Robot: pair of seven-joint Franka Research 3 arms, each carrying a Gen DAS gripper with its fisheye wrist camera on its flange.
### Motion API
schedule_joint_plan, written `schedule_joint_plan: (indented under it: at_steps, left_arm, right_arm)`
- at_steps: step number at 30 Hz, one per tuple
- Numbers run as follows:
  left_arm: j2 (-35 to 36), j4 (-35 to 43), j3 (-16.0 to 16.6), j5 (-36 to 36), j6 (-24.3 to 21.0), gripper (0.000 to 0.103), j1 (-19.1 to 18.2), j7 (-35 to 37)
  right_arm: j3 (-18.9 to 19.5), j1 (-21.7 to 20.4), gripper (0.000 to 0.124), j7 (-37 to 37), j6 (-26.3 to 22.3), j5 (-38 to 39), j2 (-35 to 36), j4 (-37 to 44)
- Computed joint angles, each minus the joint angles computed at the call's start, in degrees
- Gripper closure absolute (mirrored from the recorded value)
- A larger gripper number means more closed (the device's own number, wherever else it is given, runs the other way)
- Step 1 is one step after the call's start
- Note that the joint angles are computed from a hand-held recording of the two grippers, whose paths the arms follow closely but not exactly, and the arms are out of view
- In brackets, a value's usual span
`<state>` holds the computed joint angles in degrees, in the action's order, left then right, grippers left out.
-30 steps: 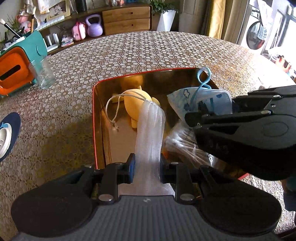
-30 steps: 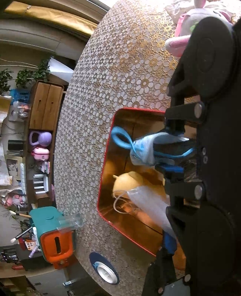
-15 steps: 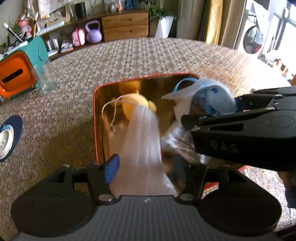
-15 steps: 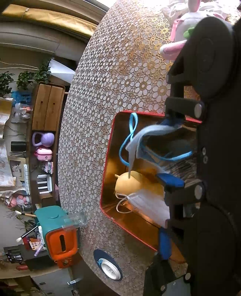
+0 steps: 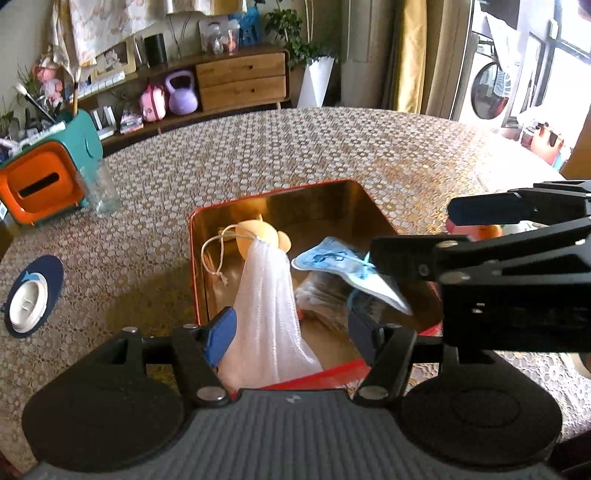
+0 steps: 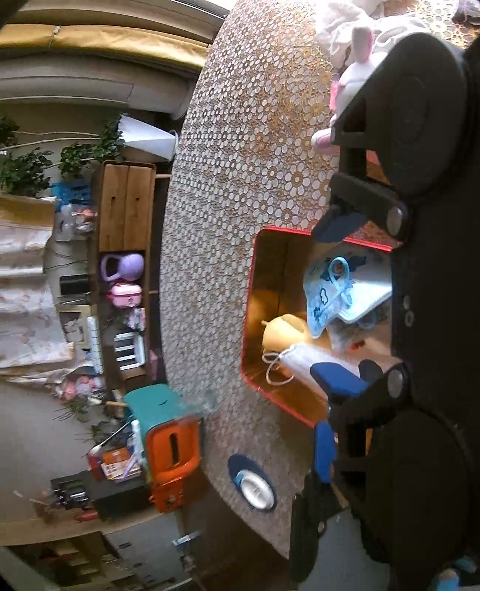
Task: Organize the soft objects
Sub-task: 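Open both grippers to release the mesh fabric and mask into the tin, then move both tools from the tin toward the tea bag and clear plastic bag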
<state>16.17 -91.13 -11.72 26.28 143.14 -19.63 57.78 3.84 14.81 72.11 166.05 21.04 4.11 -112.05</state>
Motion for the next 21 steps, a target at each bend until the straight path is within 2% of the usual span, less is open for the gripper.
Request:
schedule_joint_plan:
  at_steps: [5,11,15,16,21]
  left_arm:
    - [-2.16,-1.34,-0.41,0.28,0.77,0.037,-0.4,-0.71]
    - [-3.97,-2.11,-1.1,1.63,1.27,0.037,-1.27,-1.78]
    - [-4.36,-1.97,-1.79,1.53,2.14,0.036,-1.84,-1.55]
    - [-4.29,-1.78,-2.02,1.22,2.26,0.031,-1.99,-1.3]
    - [-3.51,-0.39,-2.7,1.32,2.85,0.027,-3.6,-1.47]
  right_arm:
    - [0.31,-0.19,0.045,-7.38,1.56,9.82,-4.83,-3.94]
    - [-2.32,1.75,0.039,-17.51,2.67,21.84,-11.33,-9.24]
    - [-4.37,3.25,0.037,-21.14,4.3,26.22,-15.6,-13.29]
    - [-4.81,3.5,0.037,-21.58,4.87,26.86,-16.74,-14.45]
    - [-6.23,3.76,0.031,-20.24,7.48,26.34,-21.97,-20.01]
